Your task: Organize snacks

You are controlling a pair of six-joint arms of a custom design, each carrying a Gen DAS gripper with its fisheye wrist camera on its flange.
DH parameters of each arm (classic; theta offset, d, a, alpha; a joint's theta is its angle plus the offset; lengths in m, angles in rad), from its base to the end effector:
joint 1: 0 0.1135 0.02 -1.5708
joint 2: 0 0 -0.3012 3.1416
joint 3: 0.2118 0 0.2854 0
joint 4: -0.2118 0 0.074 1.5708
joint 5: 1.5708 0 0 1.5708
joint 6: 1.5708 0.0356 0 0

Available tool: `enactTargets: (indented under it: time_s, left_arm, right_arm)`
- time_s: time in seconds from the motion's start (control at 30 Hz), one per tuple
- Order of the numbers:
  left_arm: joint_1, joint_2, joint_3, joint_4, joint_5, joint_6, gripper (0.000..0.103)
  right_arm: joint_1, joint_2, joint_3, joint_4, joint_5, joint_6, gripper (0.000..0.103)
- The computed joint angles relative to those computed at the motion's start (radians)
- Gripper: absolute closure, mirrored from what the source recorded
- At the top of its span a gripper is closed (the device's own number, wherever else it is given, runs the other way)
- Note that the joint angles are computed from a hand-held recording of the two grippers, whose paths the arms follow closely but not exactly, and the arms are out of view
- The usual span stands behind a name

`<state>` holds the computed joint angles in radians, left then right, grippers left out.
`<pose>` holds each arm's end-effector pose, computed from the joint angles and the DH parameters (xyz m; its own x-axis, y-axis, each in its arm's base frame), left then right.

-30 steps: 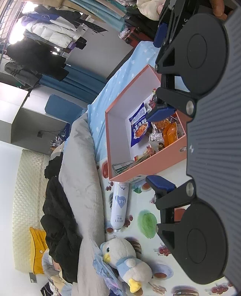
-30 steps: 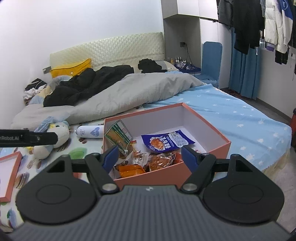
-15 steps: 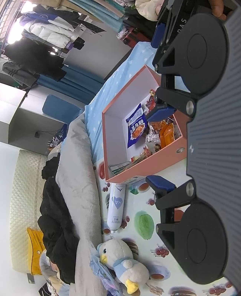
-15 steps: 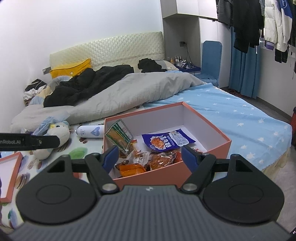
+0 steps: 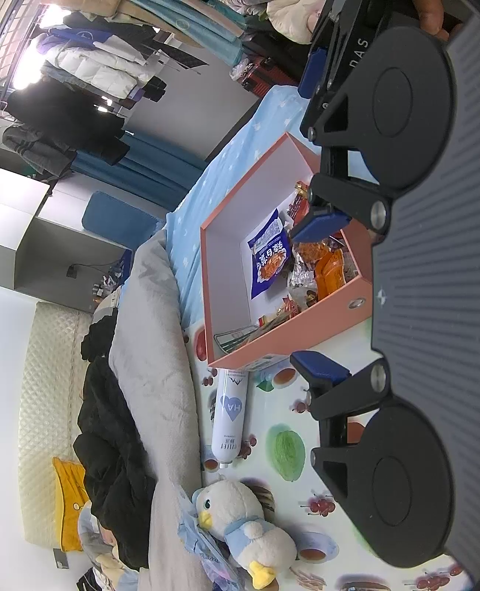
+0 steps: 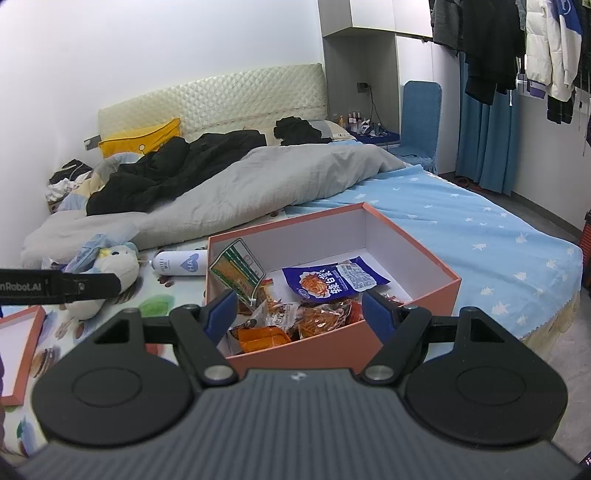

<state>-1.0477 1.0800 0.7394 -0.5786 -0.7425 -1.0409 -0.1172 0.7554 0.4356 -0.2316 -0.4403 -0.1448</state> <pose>0.1317 -0.1802 0.2628 -0.5747 -0.2759 -0.7704 -0.1237 0.9599 -0.2516 0.1755 -0.0054 0.2336 -0.4781 -0.0751 -0.8751 -0.3272 0.9399 0.0980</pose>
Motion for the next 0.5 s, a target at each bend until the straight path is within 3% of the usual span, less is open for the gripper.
enactTargets:
  time_s: [0.27,0.5]
  left_arm:
    - [-0.005,0.002,-0.001,0.0,-0.003,-0.001,0.032]
    - [-0.008,0.004,0.003,-0.007,-0.012,0.003,0.026]
  right_arm:
    - [0.003,-0.007,-0.004,0.001,0.005,0.006,0.027]
    - [0.01,-0.012,-0.007,-0.002,0.017,0.021,0.027]
